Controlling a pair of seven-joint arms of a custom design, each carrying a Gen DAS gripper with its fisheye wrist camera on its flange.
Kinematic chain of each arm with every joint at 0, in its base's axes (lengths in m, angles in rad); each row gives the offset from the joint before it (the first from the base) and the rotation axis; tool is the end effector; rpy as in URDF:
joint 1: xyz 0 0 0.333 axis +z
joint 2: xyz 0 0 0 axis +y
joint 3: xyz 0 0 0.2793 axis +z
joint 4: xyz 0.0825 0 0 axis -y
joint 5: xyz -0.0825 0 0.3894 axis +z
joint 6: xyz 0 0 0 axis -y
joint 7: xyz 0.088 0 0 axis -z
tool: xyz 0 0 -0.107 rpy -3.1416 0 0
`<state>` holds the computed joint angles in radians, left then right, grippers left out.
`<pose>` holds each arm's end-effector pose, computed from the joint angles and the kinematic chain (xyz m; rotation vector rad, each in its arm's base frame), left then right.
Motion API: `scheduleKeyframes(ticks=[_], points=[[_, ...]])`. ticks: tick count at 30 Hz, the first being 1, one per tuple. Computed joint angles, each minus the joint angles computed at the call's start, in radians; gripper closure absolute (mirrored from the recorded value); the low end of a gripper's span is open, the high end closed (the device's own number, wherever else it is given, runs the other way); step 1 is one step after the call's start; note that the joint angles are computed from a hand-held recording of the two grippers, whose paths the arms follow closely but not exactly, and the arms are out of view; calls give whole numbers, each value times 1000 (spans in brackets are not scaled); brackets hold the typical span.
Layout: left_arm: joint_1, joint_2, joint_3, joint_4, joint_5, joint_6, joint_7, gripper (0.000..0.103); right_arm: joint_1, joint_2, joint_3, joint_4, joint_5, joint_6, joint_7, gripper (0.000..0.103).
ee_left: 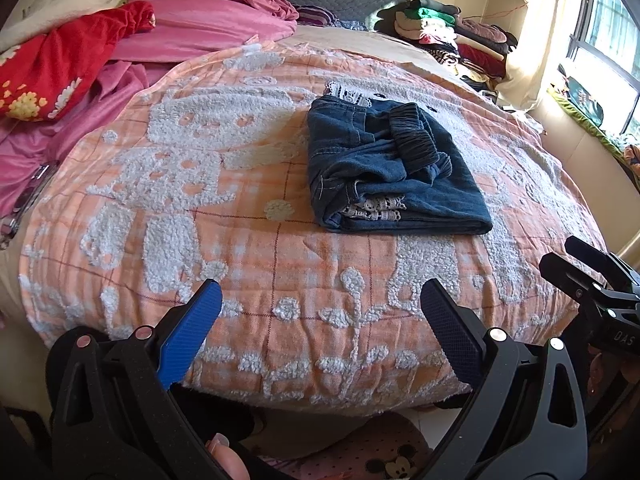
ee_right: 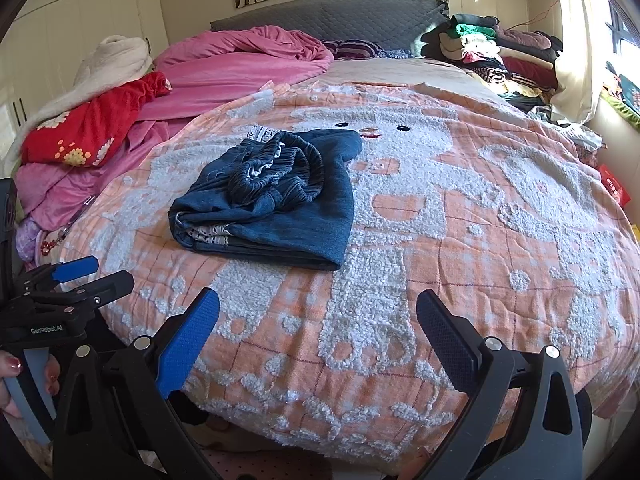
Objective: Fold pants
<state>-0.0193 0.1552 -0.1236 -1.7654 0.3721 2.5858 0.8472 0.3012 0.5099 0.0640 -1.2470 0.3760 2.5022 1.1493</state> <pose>0.6464 -0.0954 0.5100 -2.0955 1.4827 -0.7015 0.6994 0.2518 0.5266 -2.0558 1.1506 -0.3640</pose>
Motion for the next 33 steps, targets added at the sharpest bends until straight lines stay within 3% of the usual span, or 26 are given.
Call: scheduleKeyframes(ticks=[33], points=[[3, -3, -5, -2, -25, -4, 28, 10, 4, -2, -18, 2, -31, 3, 46, 5]])
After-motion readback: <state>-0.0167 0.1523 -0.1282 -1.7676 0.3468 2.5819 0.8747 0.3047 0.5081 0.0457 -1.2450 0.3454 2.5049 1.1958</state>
